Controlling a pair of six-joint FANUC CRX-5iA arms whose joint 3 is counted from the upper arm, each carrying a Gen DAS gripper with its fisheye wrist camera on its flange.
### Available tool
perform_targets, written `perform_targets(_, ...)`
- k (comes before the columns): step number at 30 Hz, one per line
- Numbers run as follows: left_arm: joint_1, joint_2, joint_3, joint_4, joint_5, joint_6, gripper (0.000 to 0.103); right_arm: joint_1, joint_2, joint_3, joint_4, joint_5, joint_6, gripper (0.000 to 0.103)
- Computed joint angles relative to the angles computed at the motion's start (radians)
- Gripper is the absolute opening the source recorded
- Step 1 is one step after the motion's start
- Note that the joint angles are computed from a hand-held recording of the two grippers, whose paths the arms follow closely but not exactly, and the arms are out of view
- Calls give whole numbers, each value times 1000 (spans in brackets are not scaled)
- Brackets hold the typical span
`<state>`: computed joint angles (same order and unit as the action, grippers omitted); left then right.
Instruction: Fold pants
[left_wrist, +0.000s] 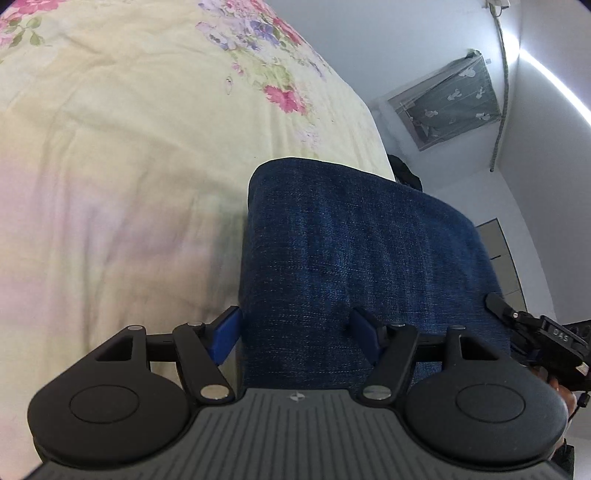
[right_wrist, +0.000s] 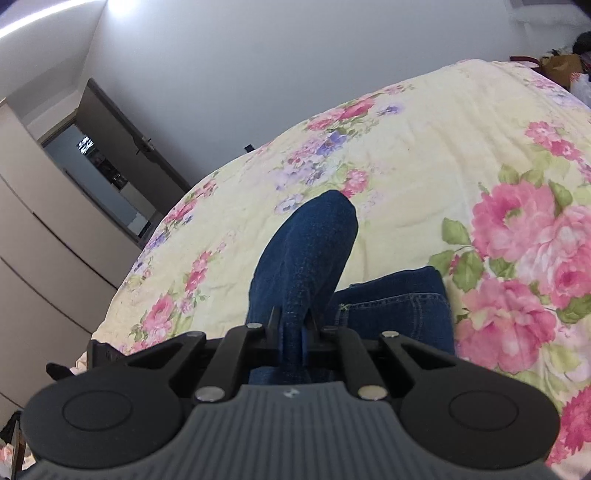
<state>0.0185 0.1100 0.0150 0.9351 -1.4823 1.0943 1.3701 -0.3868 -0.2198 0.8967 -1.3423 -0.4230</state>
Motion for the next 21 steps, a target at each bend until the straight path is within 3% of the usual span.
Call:
perform_targets(5,-38,12,24,-24,-15,-12,78,97,-139,-187,22,-96,-236,3)
perform_targets(9,-56,6,11,-46,-3,-34,80,117,-211,-328,5,-85,-373,3)
perform_targets(15,-74,-11,-25,-101,42,2,86,46,-178,-403,-87,6,-348,17)
perform_targets(18,-80,-25,-11,-120,50,-21,83,67,-152,-373,-82,-53,-344,22)
perform_targets(21,-82,-30,-2,-128,43,-33,80,103,-73,-268,-98,-208,-231,23)
